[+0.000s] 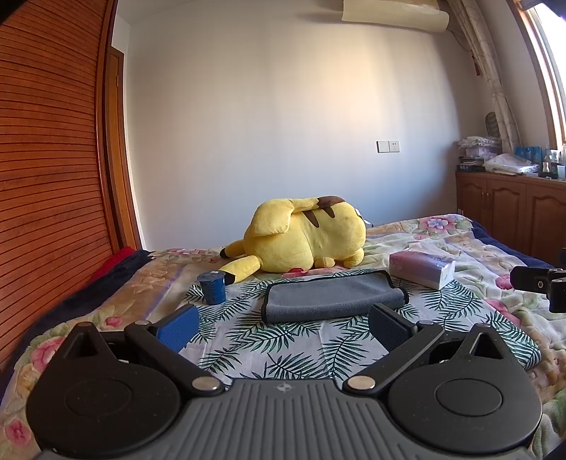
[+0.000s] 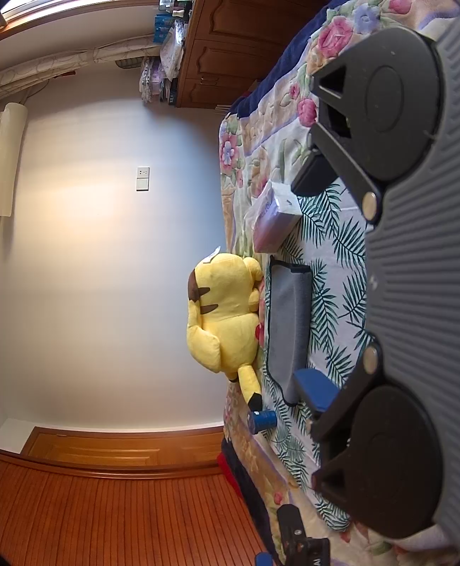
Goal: Fold towel
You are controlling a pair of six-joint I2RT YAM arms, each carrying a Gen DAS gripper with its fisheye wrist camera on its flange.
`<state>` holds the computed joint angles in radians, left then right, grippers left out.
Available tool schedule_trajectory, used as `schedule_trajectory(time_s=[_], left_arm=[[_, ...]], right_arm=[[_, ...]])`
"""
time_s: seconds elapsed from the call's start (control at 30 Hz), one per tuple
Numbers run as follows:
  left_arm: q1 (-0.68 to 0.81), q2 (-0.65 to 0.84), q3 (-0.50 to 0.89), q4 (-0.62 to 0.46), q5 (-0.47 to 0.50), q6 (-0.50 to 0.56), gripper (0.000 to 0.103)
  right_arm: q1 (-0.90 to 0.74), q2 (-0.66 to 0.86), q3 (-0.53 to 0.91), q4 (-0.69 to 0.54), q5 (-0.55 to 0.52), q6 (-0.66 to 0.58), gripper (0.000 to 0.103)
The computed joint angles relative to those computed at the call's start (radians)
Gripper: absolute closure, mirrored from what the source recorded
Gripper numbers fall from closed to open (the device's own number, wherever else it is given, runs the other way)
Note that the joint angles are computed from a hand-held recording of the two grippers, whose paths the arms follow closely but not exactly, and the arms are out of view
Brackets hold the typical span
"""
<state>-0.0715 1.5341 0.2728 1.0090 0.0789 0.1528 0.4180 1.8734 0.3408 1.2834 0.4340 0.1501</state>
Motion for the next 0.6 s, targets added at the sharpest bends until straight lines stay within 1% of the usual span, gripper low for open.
schedule_trajectory(time_s=[0.33, 0.6], left_arm=[[0.000, 0.005, 0.002, 0.001, -0.001, 0.003, 0.000], [0.005, 0.022, -0.006, 0.025, 0.004, 0.005, 0.000]], right_arm=[[-0.001, 0.001, 0.001, 0.000, -0.001, 0.000, 0.000], [-0.001, 0.002, 0.001, 0.000, -0.002, 0.000, 0.000]])
